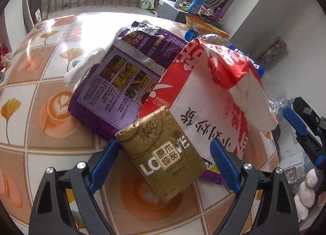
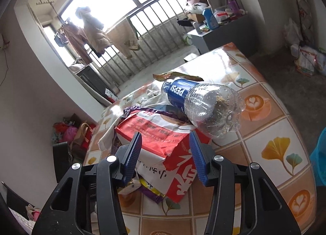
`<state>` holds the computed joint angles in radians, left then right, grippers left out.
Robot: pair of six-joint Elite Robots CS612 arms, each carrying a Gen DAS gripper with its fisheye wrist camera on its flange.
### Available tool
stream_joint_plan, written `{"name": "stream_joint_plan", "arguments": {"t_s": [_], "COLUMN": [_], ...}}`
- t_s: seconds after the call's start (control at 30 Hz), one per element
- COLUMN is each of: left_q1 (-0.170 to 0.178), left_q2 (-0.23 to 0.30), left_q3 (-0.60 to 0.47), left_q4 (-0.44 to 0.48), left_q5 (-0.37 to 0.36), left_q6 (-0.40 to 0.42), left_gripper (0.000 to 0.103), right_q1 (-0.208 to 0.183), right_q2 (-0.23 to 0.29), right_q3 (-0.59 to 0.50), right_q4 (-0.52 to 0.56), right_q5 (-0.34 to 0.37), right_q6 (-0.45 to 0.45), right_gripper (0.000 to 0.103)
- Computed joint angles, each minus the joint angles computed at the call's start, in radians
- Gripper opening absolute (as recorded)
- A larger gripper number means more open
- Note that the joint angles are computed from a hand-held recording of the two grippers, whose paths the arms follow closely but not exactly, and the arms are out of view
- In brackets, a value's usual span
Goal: Collect trash
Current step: 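Grasp the red-and-white paper bag with the right tool while the left tool approaches the gold snack bag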
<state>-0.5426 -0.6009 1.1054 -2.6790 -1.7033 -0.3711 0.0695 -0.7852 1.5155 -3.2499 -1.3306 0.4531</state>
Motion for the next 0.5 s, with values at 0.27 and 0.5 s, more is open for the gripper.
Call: {"name": "stream_joint_plan", "arguments": {"t_s": [0.27, 0.5], "left_q1": [0.002, 0.023], "left_q2": [-0.004, -0.006], "left_q3": [0.012, 0.014], "left_q4": [-0.012, -0.014], "left_q5": [-0.015, -0.064], "left_q6": [0.056, 0.079], "left_gripper": [0.085, 0.081], "right_q1": [0.052, 0.079], "right_q2": [-0.009, 0.031], "right_q3": [-0.016, -0.069], "right_q4": [0.095, 0.143], "right_q5": [-0.102, -0.258], "right_q6": [-0.412, -0.559], "right_gripper": [0.048, 0.048]}}
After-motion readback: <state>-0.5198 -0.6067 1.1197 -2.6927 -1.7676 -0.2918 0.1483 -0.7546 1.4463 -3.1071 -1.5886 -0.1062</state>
